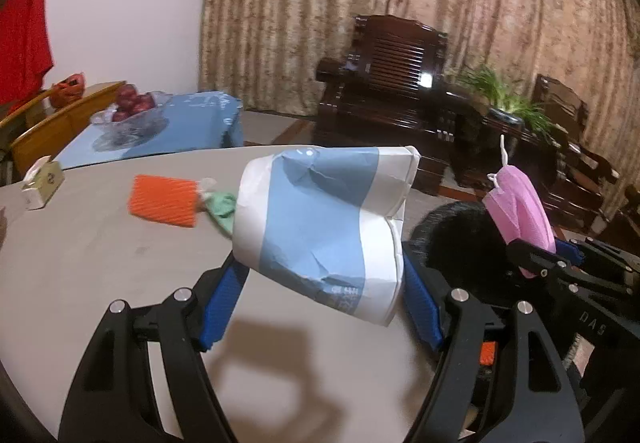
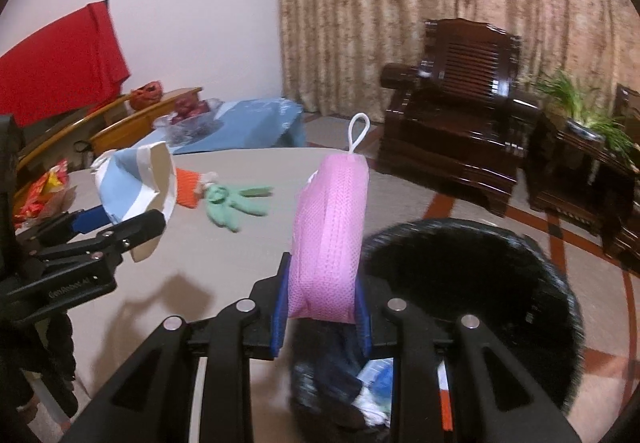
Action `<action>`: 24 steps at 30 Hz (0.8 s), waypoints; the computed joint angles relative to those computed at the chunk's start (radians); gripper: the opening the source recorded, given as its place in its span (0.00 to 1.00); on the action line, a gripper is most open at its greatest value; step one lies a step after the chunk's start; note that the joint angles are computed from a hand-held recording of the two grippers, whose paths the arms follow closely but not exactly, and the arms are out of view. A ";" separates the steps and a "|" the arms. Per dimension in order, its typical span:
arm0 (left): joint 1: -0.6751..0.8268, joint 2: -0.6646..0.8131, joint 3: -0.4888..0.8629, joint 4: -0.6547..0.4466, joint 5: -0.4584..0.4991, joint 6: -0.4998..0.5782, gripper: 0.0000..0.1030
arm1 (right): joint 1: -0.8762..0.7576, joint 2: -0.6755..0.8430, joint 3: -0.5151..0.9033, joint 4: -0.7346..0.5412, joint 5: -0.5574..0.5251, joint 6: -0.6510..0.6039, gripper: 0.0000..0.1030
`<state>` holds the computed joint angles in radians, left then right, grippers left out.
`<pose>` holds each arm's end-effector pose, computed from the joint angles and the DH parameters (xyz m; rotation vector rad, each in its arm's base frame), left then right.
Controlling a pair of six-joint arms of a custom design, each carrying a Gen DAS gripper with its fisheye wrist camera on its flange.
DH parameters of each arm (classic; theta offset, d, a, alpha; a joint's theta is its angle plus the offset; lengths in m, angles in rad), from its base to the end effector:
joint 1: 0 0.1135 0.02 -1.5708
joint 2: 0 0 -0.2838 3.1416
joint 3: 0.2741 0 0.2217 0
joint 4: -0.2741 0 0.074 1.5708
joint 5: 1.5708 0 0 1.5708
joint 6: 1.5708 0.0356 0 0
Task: Collect trash
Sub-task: 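Carry the cup and sponge over the bin and open both grippers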
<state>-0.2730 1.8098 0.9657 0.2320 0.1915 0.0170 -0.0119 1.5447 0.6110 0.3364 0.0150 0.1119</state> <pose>0.3477 -0.1044 0.2070 0.4245 2.1505 -0.3538 0.2784 -0.0038 0.1997 0.1427 2.1636 0.0411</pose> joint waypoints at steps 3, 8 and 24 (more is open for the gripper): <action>-0.048 0.005 0.002 0.004 -0.003 -0.001 0.69 | -0.068 -0.046 -0.047 0.003 -0.014 -0.017 0.27; -0.134 0.030 0.017 0.021 -0.010 -0.002 0.69 | -0.189 -0.099 -0.105 0.004 -0.060 -0.049 0.27; -0.332 0.189 0.121 0.047 -0.035 -0.010 0.69 | -0.477 -0.072 -0.210 0.075 -0.180 -0.147 0.27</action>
